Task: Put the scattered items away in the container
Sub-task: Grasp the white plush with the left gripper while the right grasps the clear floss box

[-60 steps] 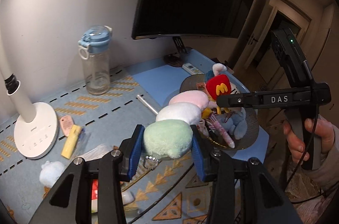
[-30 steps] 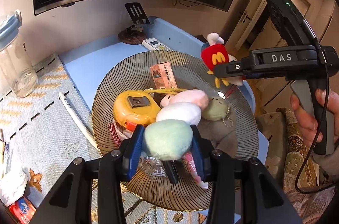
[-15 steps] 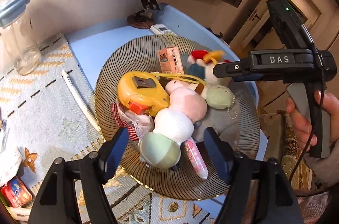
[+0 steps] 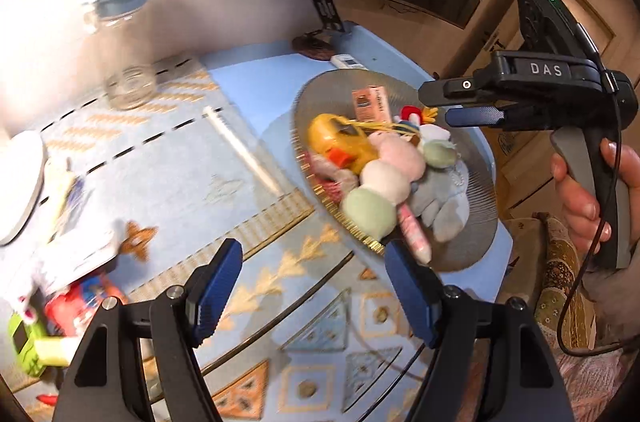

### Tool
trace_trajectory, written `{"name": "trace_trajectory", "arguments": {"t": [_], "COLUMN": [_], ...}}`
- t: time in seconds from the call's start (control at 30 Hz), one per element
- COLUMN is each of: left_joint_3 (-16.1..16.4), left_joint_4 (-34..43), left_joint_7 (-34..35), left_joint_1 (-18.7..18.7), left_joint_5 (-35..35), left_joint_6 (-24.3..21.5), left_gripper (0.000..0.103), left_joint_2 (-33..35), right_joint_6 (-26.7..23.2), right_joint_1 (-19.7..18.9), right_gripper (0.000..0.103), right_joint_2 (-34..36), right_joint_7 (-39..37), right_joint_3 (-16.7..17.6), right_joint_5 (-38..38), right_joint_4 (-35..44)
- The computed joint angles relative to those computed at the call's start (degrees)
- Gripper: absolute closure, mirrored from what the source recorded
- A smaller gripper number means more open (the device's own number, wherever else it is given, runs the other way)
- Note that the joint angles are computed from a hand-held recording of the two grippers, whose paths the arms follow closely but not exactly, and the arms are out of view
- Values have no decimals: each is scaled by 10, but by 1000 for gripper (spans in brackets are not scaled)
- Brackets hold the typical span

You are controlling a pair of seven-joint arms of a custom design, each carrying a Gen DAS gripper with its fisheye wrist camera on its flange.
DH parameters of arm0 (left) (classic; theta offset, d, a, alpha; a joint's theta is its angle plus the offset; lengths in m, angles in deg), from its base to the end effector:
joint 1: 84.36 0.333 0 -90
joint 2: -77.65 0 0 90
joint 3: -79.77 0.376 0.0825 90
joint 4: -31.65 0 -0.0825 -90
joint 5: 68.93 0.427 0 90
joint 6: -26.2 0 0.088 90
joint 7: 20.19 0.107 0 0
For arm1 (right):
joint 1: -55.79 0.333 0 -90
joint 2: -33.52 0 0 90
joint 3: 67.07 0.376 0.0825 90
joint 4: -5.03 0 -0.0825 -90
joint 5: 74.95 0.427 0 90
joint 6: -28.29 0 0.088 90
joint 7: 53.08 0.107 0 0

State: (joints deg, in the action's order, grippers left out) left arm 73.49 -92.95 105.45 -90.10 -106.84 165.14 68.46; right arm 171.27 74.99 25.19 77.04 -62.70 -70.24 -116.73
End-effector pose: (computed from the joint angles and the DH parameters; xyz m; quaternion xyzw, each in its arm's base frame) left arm 0.5529 -0.1232 0.5458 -0.5173 0.7949 -0.3160 0.0255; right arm 0.5320 0.2340 0.5729 -0.5583 0.7891 -0.0318 0.2542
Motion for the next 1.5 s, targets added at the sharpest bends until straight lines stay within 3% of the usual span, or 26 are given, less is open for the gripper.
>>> {"name": "trace_trajectory", "arguments": {"t": [0.3,0.57,0.9,1.03,1.23,1.37,1.5], "left_joint_3": [57,94,71,59,48,42,36], "left_joint_4": [-41,-11,70,86,98,95,81], "left_joint_7": [-11,25,77,96,97,88,95], "left_joint_1": [70,131,168,175,178,171,162], "left_joint_5": [23,6,-2,0,-2,29,46], "left_joint_6": [5,-11,-27,-43,-61,-49,-6], "left_gripper": [32,32,32,32,32,32,29], "left_joint_2": [-36,-4,102,126,145,151,150], "right_joint_6": [-21,-73,-170,-191,-201,-212,-219], "right_joint_1": [42,76,116,116,117,120,129], "right_gripper": [33,32,32,32,21,15,13], "right_joint_2": [118,236,342,370,393,409,427], "right_joint_7": [-23,-24,13,11,19,13,22], "right_joint_3": [39,60,42,42,38,36,28], "right_joint_5": [21,-1,-84,-80,-83,-86,-101], "right_joint_4": [133,270,415,446,467,487,509]}}
